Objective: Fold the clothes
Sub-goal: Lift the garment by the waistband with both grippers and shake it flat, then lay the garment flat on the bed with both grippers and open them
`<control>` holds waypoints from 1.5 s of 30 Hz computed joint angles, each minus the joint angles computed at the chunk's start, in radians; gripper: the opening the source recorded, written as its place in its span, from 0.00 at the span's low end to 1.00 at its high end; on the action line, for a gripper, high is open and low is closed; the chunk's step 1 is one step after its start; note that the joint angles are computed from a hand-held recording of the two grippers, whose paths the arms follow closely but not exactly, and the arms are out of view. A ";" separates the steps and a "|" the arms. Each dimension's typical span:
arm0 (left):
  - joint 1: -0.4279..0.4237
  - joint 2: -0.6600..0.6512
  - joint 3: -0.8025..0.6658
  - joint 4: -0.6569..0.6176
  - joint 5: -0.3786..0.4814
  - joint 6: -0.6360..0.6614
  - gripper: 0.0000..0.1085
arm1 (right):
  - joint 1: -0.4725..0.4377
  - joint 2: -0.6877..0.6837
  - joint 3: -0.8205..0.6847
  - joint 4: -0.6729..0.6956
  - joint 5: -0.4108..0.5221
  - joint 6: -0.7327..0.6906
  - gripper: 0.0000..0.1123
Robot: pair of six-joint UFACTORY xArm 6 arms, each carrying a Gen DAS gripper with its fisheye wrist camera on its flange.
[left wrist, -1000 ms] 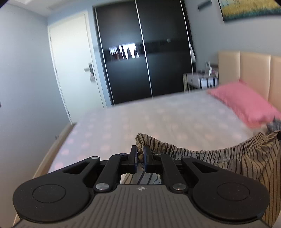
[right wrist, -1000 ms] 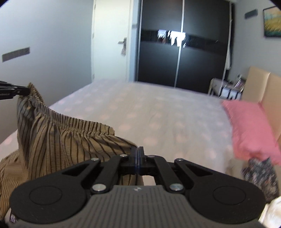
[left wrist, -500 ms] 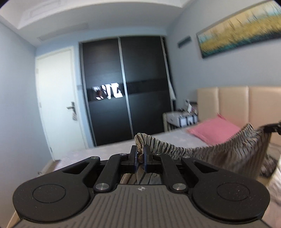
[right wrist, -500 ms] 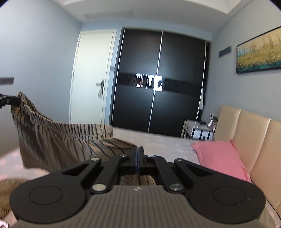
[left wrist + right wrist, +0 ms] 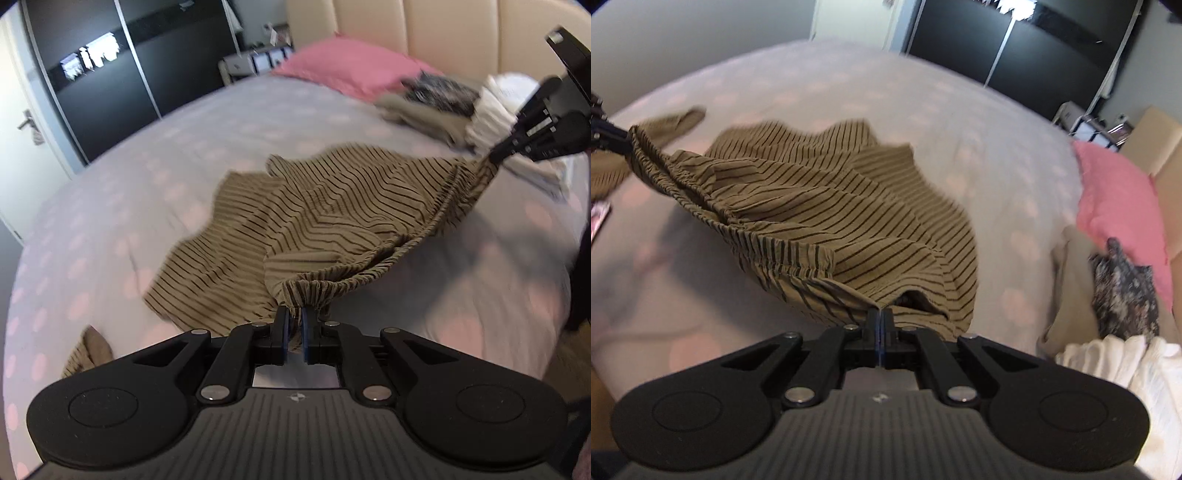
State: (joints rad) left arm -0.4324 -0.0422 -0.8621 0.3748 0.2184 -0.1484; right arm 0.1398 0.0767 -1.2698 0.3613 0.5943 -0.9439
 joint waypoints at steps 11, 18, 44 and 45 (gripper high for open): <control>-0.072 -0.007 0.035 -0.154 0.192 0.259 0.06 | 0.004 -0.040 0.116 -0.077 0.076 -0.066 0.04; -0.077 -0.024 0.060 -0.269 0.187 0.350 0.16 | -0.012 -0.040 0.114 -0.046 0.107 -0.092 0.09; -0.089 0.176 -0.042 0.231 0.125 -0.169 0.03 | 0.079 0.147 0.009 -0.058 0.055 -0.128 0.05; -0.087 0.171 -0.037 0.254 0.117 -0.181 0.03 | 0.076 0.135 0.015 -0.042 0.063 -0.144 0.05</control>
State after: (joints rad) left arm -0.5198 0.1287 -0.8994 0.6284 0.3351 -0.3294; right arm 0.2154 0.2116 -1.2552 0.3196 0.6577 -1.0878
